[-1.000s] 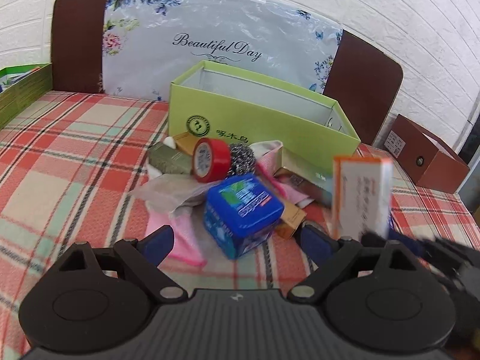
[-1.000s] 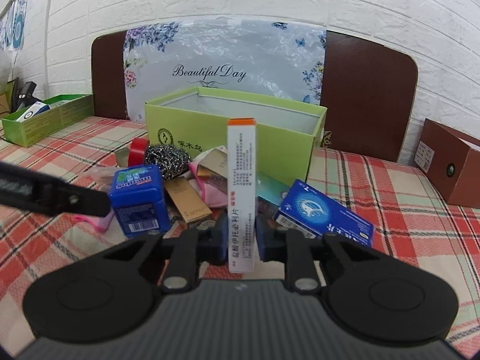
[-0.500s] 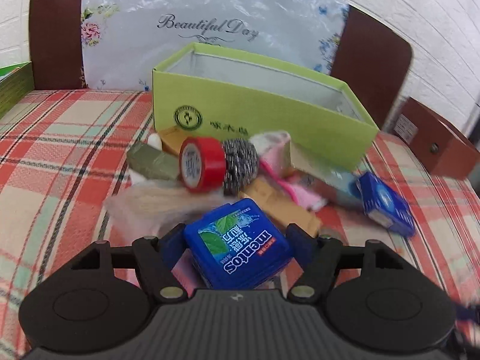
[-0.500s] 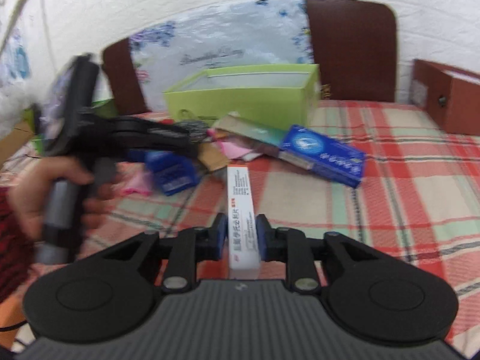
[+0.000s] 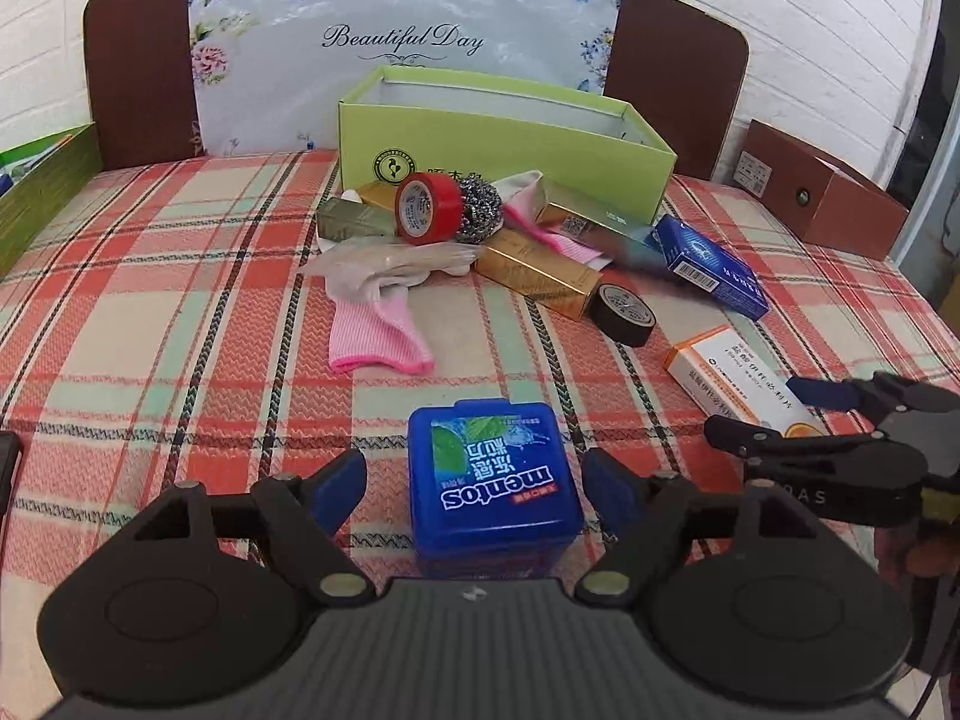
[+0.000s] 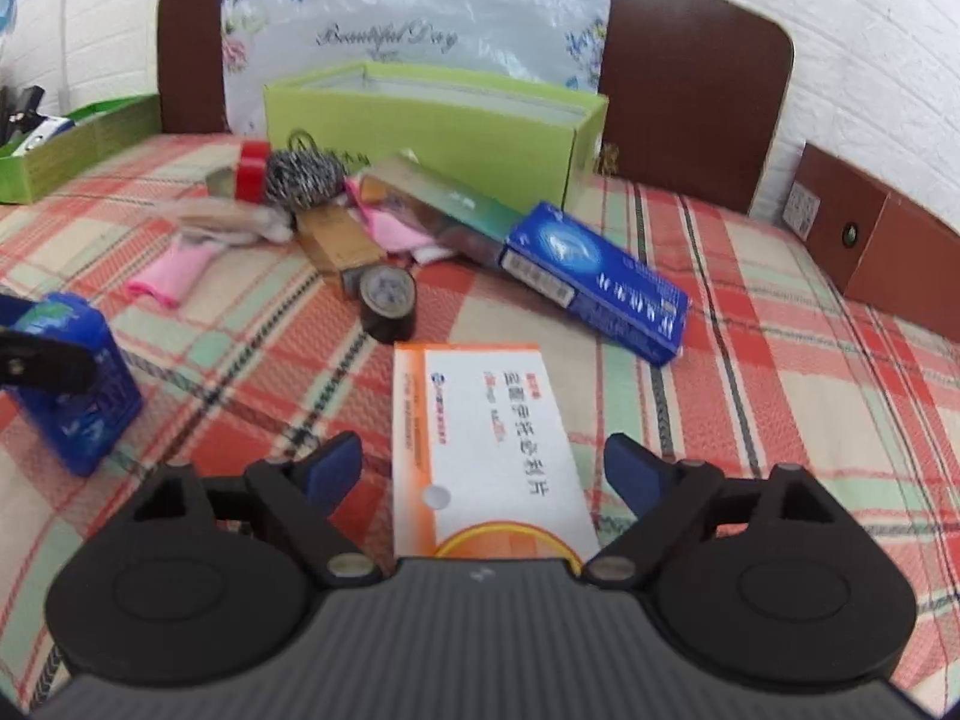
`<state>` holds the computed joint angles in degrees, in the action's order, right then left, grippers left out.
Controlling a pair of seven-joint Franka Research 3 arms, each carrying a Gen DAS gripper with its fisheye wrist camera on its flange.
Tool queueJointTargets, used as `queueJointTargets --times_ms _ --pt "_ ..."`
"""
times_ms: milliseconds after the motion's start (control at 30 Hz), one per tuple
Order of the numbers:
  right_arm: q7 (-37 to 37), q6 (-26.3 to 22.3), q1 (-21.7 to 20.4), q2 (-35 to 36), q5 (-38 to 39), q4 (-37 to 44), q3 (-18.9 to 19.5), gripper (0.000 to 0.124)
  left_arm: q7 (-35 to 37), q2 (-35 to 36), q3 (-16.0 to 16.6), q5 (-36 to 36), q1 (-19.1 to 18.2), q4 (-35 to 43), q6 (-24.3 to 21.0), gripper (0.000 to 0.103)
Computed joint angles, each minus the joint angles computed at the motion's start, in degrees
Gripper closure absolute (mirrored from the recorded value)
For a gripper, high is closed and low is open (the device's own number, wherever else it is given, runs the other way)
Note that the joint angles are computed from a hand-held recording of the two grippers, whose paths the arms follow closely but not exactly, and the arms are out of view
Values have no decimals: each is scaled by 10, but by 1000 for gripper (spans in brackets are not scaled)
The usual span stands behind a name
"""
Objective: Organize objects
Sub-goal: 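Grasp the blue Mentos tin with the left tool while the right tool grasps the white-orange medicine box, then drop the Mentos tin and white-orange box into the lime-green box, open both tools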
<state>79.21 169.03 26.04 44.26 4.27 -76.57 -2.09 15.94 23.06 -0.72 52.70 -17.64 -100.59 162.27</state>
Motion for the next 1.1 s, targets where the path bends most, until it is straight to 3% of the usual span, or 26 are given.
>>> queueJointTargets --times_ms 100,200,333,500,600,733,933,1033,1100 --pt "-7 -1 -7 -11 7 -19 13 57 -9 6 2 1 -1 5 4 21" --pt "-37 4 -29 -29 26 -48 50 58 -5 9 -1 -9 3 1 18 22" --pt "-35 5 -15 -31 31 -52 35 57 -21 7 13 11 -11 2 -5 22" --pt "-15 1 1 -18 25 -32 13 55 1 13 -2 -16 9 0 12 22" --pt "-10 -2 -1 -11 25 -24 16 59 40 18 -17 -54 26 -6 36 42" --pt "-2 5 1 -13 24 -30 14 59 37 14 2 -53 9 -9 43 43" --pt "-75 35 -61 -28 70 -33 105 59 6 1 32 -40 2 -10 109 43" --pt "-117 33 -82 -9 96 14 141 59 -32 7 75 3 -24 21 135 43" --pt "-132 17 -82 20 109 73 148 59 -39 20 86 15 -26 54 137 43"
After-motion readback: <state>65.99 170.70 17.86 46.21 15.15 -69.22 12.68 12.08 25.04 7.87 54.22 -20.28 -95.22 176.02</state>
